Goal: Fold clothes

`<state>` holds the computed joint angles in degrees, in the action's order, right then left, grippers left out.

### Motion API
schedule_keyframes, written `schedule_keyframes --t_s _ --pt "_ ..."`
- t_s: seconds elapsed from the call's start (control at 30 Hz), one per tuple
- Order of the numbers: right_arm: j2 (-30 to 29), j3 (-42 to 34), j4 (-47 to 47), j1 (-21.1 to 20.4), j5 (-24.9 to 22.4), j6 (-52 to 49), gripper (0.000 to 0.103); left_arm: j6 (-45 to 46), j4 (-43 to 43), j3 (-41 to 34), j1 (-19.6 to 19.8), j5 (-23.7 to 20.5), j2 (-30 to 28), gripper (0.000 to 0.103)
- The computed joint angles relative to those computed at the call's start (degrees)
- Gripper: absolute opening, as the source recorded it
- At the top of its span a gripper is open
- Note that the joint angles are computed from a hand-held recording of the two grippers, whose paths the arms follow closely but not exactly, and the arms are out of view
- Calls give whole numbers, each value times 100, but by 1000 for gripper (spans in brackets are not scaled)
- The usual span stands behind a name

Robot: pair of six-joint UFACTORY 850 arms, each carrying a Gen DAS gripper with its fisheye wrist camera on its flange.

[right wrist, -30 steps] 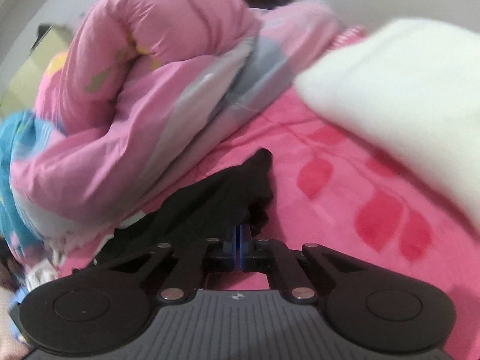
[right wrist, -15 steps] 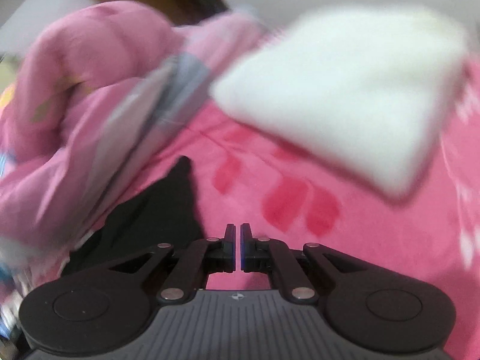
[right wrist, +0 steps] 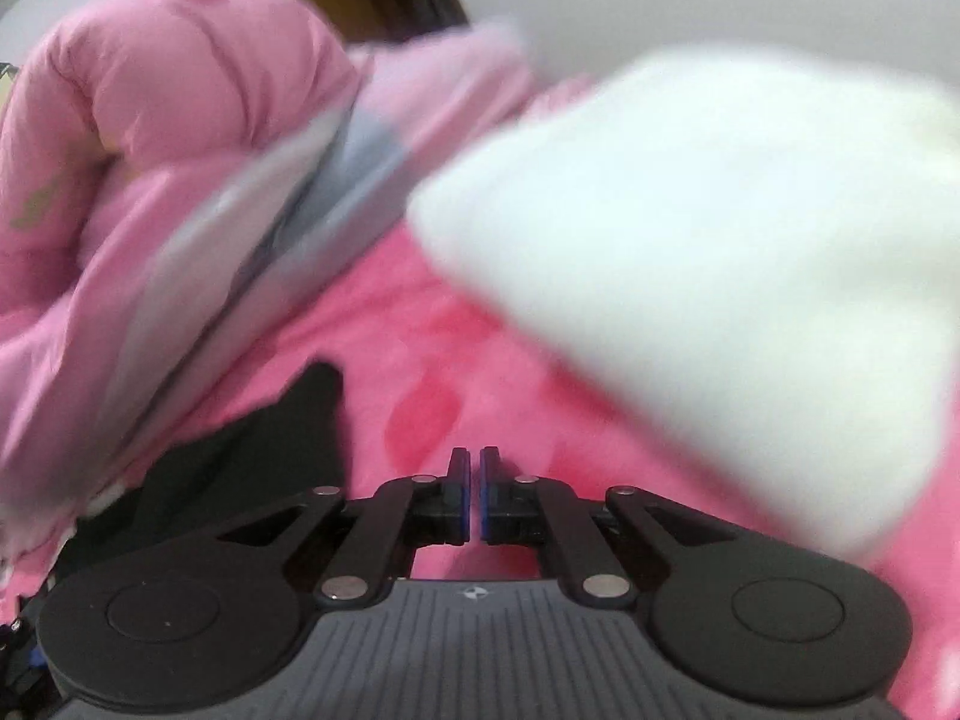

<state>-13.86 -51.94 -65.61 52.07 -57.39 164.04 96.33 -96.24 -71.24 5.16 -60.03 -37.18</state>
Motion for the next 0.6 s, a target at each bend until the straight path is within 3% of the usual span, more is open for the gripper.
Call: schedule_keyframes --t_s 0.1,0.2,0.3,0.33,0.37,0.53,0.6 --pt "-87 -224 -677 -146 336 -236 4 -18 -1 -8 3 -18 -10 47" --pt "-372 -589 -1287 -509 1209 -666 5 -32 5 -19 9 -35 -18 47" --pt "-533 -631 -1199 -850 1629 -839 4 -38 2 -24 12 -53 -27 47" --pt "-584 -637 -1110 -954 1714 -913 0 -42 2 -24 13 -60 -29 47" --pt "-577 -565 -1091 -1030 1683 -854 0 -46 2 -25 15 -67 -31 47" --pt "-315 -397 156 -1057 437 -1220 1 -54 -7 -27 11 -70 -37 47" --pt "-206 -344 -111 -949 397 -1161 1 -60 -5 -35 12 -78 -44 47"
